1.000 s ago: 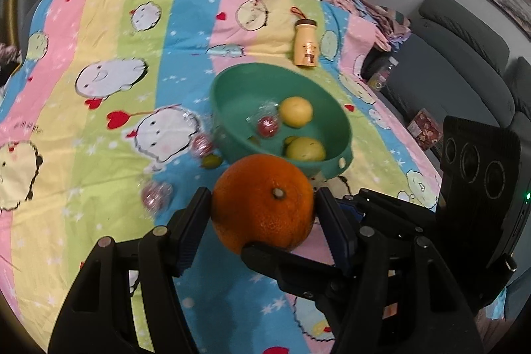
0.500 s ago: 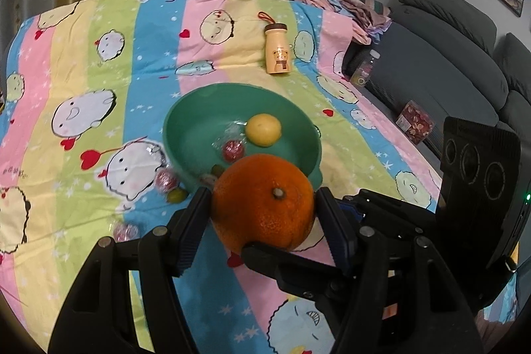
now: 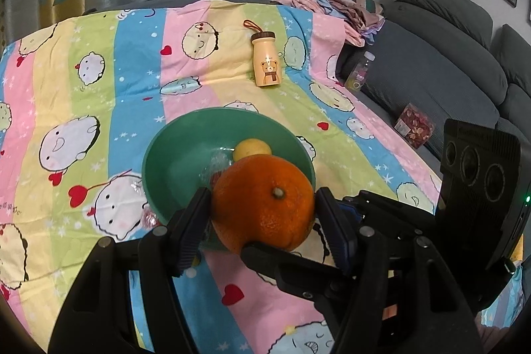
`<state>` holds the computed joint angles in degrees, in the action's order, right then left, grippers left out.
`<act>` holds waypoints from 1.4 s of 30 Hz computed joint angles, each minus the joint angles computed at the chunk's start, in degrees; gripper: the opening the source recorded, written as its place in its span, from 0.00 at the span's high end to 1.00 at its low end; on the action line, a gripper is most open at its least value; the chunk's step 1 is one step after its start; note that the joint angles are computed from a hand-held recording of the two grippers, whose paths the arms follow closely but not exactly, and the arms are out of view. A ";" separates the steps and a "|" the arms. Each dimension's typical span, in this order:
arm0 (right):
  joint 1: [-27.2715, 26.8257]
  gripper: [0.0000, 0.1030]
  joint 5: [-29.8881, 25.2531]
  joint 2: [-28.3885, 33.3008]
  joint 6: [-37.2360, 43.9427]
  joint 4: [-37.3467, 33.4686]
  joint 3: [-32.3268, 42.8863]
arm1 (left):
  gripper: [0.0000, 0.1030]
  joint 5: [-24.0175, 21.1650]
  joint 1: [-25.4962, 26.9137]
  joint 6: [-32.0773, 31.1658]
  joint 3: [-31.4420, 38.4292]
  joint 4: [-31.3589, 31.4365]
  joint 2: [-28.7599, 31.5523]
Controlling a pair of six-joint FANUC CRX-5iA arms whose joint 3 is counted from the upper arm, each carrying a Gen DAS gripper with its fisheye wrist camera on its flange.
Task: Organize fruits
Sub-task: 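Carry the held orange over the green bowl with the left tool, then lower the orange into the bowl and open the left tool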
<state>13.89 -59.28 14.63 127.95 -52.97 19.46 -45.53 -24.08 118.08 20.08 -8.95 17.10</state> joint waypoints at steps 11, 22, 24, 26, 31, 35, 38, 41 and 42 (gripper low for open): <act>-0.12 0.38 -0.20 5.25 -3.33 2.09 8.02 | 0.37 -0.55 2.94 -6.22 6.94 5.28 5.08; 1.51 0.38 -2.85 11.50 -8.96 7.89 15.21 | 0.38 1.94 6.62 -9.45 6.14 14.36 8.37; 1.90 0.38 -3.38 12.45 -9.92 8.90 16.05 | 0.37 2.60 7.26 -9.85 5.31 16.16 8.88; 2.41 0.38 -4.19 13.57 -10.70 10.23 17.01 | 0.37 3.38 7.73 -10.09 4.09 17.52 9.06; 3.16 0.38 -6.26 15.89 -12.56 12.53 18.82 | 0.37 3.94 8.61 -10.66 2.34 20.42 9.80; 3.63 0.38 -6.46 16.37 -13.50 13.97 19.03 | 0.37 4.51 8.94 -11.44 1.62 21.99 10.20; 4.33 0.38 -6.40 16.64 -14.27 15.86 19.38 | 0.37 4.79 9.17 -11.53 1.51 22.44 10.53; 5.41 0.38 -6.05 17.02 -15.35 18.19 19.63 | 0.36 4.44 9.32 -10.72 1.82 22.14 11.04; 5.71 0.38 -5.85 17.05 -15.63 18.75 19.55 | 0.36 4.37 9.35 -10.32 1.87 21.94 11.15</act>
<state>19.60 -65.14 31.68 112.33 -34.21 39.01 -41.16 -14.73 107.75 21.94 12.99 28.26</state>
